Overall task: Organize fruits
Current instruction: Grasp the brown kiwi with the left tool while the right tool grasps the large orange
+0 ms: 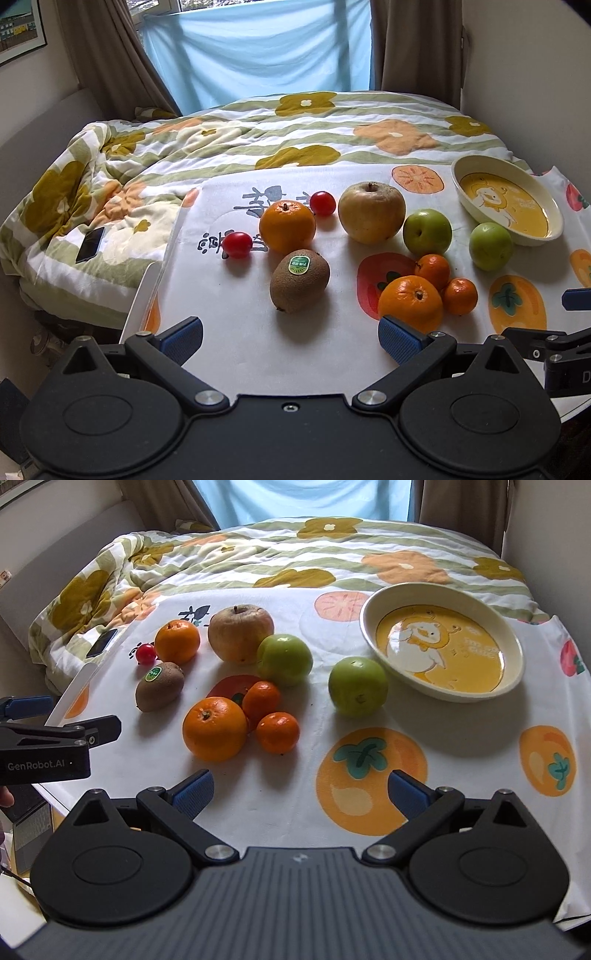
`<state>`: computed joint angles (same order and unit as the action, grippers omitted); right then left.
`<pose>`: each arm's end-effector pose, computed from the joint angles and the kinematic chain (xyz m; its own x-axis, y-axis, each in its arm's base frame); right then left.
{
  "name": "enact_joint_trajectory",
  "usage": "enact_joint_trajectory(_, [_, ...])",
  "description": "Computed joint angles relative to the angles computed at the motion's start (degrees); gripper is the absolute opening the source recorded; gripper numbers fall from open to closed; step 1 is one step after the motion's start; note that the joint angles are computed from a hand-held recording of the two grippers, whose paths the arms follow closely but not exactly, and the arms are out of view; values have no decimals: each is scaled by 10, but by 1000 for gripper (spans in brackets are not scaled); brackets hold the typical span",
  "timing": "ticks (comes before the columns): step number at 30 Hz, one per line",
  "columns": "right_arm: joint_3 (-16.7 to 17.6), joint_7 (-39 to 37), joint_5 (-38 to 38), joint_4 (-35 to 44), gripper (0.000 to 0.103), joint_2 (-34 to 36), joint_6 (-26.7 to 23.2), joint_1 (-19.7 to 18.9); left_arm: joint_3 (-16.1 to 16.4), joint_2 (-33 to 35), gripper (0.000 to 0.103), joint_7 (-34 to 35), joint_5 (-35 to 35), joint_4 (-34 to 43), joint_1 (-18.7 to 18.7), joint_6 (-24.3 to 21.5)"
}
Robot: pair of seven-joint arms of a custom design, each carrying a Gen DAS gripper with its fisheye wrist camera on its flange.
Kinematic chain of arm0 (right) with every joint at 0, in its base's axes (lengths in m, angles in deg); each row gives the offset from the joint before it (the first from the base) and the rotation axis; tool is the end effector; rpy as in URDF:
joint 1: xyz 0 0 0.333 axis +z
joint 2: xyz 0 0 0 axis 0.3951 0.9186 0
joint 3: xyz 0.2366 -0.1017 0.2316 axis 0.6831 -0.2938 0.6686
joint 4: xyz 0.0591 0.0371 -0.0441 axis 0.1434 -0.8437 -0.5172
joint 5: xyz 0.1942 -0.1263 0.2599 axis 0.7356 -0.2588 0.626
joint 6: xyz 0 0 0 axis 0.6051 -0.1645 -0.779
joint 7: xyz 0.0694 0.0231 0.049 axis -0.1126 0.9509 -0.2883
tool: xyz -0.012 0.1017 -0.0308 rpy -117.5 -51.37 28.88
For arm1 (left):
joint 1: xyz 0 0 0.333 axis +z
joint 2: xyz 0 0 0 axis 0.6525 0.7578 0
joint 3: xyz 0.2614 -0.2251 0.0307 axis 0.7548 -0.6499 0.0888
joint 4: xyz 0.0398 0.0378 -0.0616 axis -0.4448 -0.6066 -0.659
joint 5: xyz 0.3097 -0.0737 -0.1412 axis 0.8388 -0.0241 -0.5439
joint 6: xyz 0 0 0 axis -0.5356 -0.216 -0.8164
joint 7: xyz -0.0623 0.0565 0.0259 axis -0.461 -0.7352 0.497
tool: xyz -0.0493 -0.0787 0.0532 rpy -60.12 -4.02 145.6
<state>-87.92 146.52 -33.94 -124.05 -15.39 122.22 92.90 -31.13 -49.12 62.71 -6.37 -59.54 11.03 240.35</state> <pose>0.5112 0.2572 0.3068 -0.2714 -0.9526 -0.1374 -0.7684 0.3004 -0.5651 0.5942 -0.2640 0.2979 -0.4665 -0.8745 -0.1331 -0.6252 0.4324 -0.6497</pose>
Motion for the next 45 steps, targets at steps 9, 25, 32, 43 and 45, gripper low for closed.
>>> enact_joint_trajectory(9, [74,61,-19,91,103,46,-39,-64,-180,86,95,132,87,140,171,-79])
enact_joint_trajectory(25, [79,206,-111,202,101,103,-133,-91,-359,204,68,403,-7,305,277,-248])
enact_joint_trajectory(32, [94,248,-157,226,93,107,-152,-112,-377,211,51,467,-67,317,288,-268])
enact_joint_trajectory(43, [121,314,-226,256,88,113,-170,-147,-359,190,50,504,-106,283,286,-243])
enact_joint_trajectory(45, [124,325,-242,261,87,115,-172,-151,-356,186,50,501,-109,275,288,-238])
